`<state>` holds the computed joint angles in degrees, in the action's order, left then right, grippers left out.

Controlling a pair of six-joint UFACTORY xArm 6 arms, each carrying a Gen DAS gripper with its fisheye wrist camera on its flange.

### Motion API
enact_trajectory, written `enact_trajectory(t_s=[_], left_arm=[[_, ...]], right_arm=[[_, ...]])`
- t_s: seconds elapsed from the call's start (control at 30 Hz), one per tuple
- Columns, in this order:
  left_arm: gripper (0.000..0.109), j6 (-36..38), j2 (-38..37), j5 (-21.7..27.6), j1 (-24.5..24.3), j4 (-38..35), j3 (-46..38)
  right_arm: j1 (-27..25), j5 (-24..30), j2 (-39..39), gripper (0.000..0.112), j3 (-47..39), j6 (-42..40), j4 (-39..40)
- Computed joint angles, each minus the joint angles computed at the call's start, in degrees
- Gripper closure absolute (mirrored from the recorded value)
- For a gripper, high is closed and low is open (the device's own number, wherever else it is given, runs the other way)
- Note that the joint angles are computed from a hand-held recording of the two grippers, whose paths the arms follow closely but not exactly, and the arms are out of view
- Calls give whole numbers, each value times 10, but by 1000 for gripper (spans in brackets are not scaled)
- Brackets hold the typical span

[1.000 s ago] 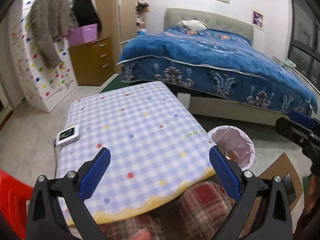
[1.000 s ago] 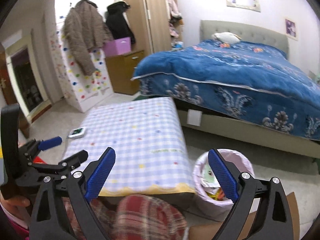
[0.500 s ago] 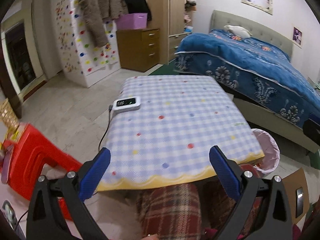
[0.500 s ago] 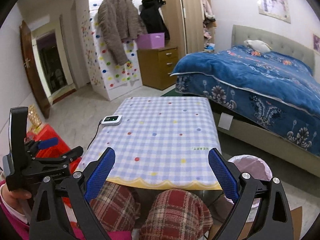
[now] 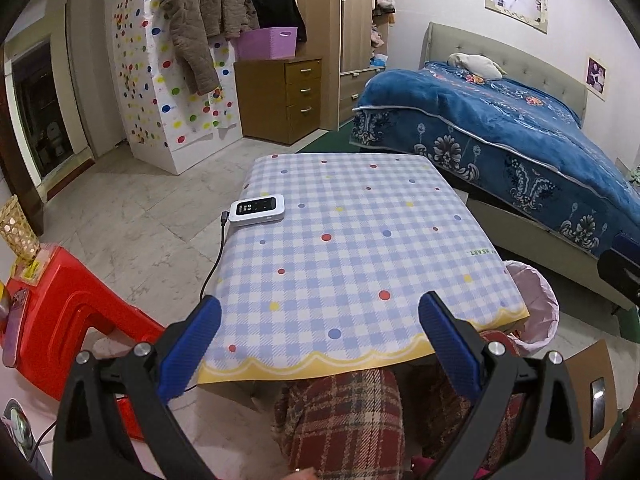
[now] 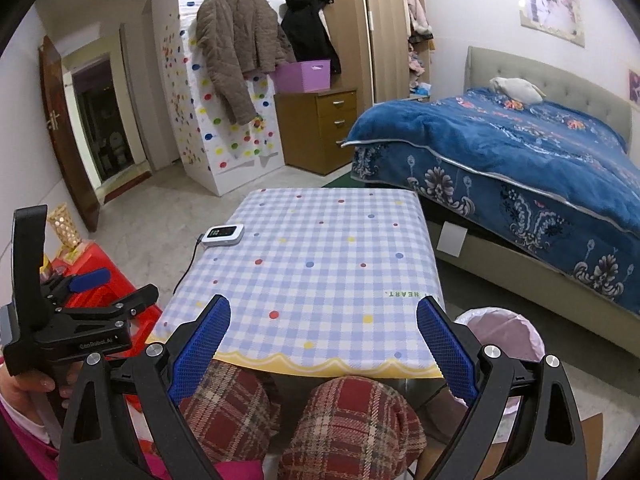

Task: Collect trash

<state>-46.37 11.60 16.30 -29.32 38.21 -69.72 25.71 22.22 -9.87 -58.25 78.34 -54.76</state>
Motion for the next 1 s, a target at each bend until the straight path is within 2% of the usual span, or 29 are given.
enact_trajectory(t_s=[1.0], left_arm=[[12,17,9,2,1,-18,-10]], right_arm=[[1,3,9,19,-7,-12,15]])
